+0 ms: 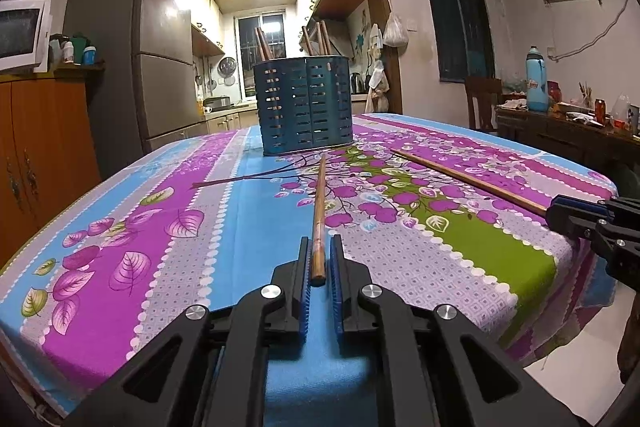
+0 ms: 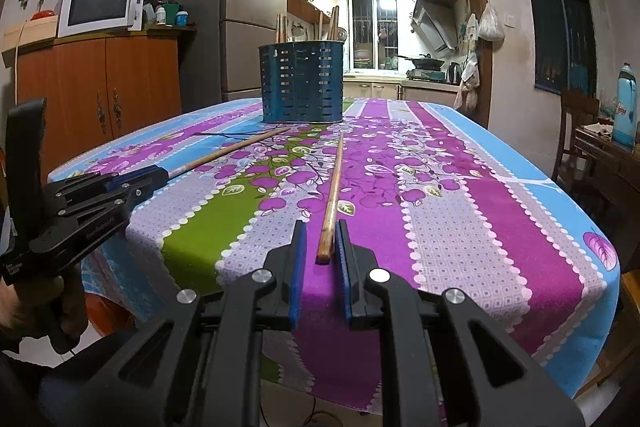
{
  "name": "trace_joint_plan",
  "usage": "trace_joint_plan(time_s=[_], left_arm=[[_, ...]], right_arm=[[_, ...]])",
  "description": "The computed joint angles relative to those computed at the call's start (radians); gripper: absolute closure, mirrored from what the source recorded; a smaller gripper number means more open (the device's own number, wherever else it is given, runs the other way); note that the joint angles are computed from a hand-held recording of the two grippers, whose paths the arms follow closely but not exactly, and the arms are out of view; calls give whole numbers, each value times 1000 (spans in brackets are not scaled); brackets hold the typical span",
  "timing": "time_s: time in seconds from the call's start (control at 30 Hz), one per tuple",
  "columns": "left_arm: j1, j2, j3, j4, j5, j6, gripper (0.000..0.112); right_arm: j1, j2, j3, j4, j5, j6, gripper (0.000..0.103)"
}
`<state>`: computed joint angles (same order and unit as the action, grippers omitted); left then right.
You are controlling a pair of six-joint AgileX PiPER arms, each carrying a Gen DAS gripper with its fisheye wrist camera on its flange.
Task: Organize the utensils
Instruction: 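Close the left tool on a chopstick while the right tool grasps another, then raise both held chopsticks upright and carry them over the utensil holder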
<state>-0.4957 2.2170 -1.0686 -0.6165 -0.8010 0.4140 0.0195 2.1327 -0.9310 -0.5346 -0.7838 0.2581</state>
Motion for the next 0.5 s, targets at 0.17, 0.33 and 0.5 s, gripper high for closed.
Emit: trace_joint_plan(time_s=[0.17,0.33,0.5], left_arm=[[0,-4,8,4,-1,-10,104],[-13,-53,63,25,-36,-27,104],[-34,-158,140,41,-88,-38,104]], right_arm=[[3,1,2,7,-4,4,97],[2,-28,16,13,-1,13,97],[-12,-122,62,-7,-20,21,97]])
